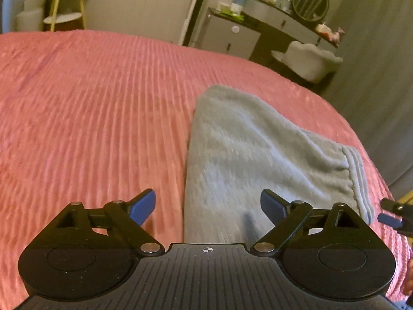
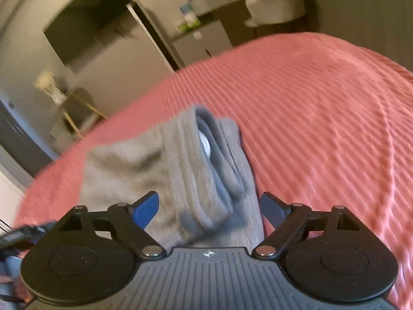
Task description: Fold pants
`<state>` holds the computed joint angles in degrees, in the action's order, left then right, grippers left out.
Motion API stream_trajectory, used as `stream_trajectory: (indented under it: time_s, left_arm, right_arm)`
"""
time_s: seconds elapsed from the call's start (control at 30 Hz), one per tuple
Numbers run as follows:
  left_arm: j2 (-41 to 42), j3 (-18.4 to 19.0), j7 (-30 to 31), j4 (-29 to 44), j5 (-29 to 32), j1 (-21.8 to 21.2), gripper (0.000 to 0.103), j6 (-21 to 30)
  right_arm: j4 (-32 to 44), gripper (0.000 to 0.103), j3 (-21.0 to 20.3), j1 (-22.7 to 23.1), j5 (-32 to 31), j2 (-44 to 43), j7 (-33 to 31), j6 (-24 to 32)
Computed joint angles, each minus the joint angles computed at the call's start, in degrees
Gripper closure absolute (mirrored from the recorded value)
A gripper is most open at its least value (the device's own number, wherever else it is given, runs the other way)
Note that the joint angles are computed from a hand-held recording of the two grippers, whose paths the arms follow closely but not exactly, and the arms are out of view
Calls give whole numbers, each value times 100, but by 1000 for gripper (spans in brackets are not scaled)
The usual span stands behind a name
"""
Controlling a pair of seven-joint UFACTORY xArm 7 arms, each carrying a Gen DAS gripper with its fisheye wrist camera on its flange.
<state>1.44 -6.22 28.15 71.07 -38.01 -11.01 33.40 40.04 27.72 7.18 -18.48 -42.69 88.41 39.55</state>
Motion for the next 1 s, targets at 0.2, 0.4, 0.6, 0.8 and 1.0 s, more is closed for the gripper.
stream_trajectory:
  time_s: [0.2,0.4,0.6,0.8,1.0]
  left_arm:
    - [862,-139,-220,667,582,-61,10,124]
    - [1343,-373,418,1124,-287,412,9,1143]
    - [1990,-473,426,1900,-656,689,3,2094]
    - [2502,-581,494,2556,-255,530,0,2425]
    - [3500,-743,-70,3936,-267,704,0,3470]
  right_arm:
    - [-534,17,-1209,480,743,405,-973,-1171]
    - [-1213,16,-1868,919,1738,584,-1832,-2438]
    - [-1786,16,-3251,2088,2721,227,-3240,-3014]
    - [-2086,16,-4688,3470,3563,267,-4342,-3972]
    - [-1749,16,-6008,4723,4057,196,-5414,-3791]
